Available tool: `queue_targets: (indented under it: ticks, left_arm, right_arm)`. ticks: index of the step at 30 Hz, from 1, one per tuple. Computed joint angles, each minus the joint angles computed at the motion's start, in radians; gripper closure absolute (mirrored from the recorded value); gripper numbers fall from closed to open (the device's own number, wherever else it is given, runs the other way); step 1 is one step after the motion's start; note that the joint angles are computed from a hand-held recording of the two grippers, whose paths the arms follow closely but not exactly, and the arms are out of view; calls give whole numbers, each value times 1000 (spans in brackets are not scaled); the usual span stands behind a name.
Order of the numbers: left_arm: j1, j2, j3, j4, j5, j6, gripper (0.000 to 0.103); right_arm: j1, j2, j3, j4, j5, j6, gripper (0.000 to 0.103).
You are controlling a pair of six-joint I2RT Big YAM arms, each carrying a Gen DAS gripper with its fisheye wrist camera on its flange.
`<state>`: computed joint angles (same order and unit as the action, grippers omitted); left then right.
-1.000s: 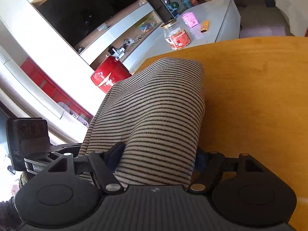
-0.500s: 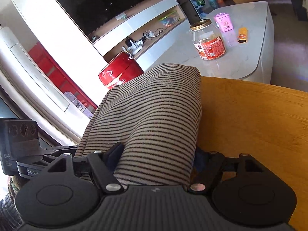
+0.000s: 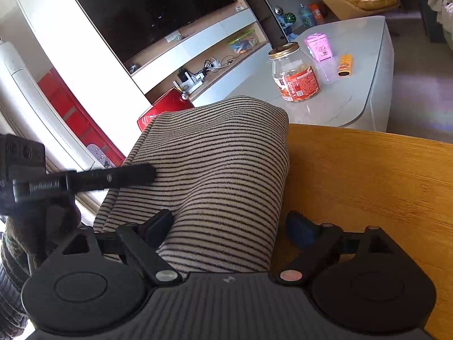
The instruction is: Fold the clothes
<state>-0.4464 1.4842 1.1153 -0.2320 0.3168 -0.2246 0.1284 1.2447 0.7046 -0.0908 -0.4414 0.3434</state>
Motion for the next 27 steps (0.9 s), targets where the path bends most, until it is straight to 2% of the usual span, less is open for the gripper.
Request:
queue_targets:
  ticks: [2, 3, 5, 7, 8, 9, 11, 12, 13, 15, 17, 19, 21, 23, 24, 25, 27]
  left_arm:
    - [-9, 23, 32, -38, -86, 19, 55]
    - [-4, 27, 35, -54, -74, 6, 55]
    - [9, -1, 3, -54, -24, -37, 55]
    - [22, -43, -40, -56, 43, -76, 40]
    - [26, -63, -60, -64, 83, -94, 26]
    - [31, -79, -80, -73, 128, -108, 19]
    - [28, -91, -101, -105, 176, -100, 18]
    - [19, -85, -103, -118, 178, -92, 19]
    - [11, -78, -104, -128, 180, -86, 21]
    - [-3, -53, -102, -97, 174, -100, 24]
    - [1, -23, -92, -46, 218, -148, 24]
    - [4, 19, -75, -2, 256, -173, 25]
    - [-4, 47, -60, -10, 241, -168, 27]
    - [-12, 37, -66, -13, 212, -129, 31]
    - [-18, 11, -76, -17, 171, -107, 30]
    - [-25, -15, -85, -22, 130, -85, 30]
    - [-38, -65, -102, -27, 48, -41, 29]
  right_arm:
    - [5, -12, -3, -10, 21, 10, 13]
    - [9, -21, -5, -18, 33, 21, 12]
    - [13, -48, -21, -26, 37, 46, 12]
    - [15, -85, -48, -29, 18, 66, 11]
    - [16, -103, -64, -32, 5, 68, 11]
    - [18, -116, -76, -39, -4, 67, 10]
    - [31, -136, -93, -40, 5, 56, 9]
    - [37, -146, -101, -40, 9, 51, 12]
    - [47, -152, -96, -56, 26, 37, 19]
    - [70, -184, -81, -73, 77, 5, 40]
    - [89, -218, -61, -78, 131, -44, 46]
    - [110, -242, -32, -91, 196, -115, 46]
    - [117, -220, -3, -132, 252, -176, 46]
    - [127, -180, 15, -195, 314, -201, 46]
    - [139, -164, 11, -207, 363, -220, 46]
    - [145, -161, -6, -195, 389, -232, 45]
    - [130, -183, -43, -157, 361, -204, 44]
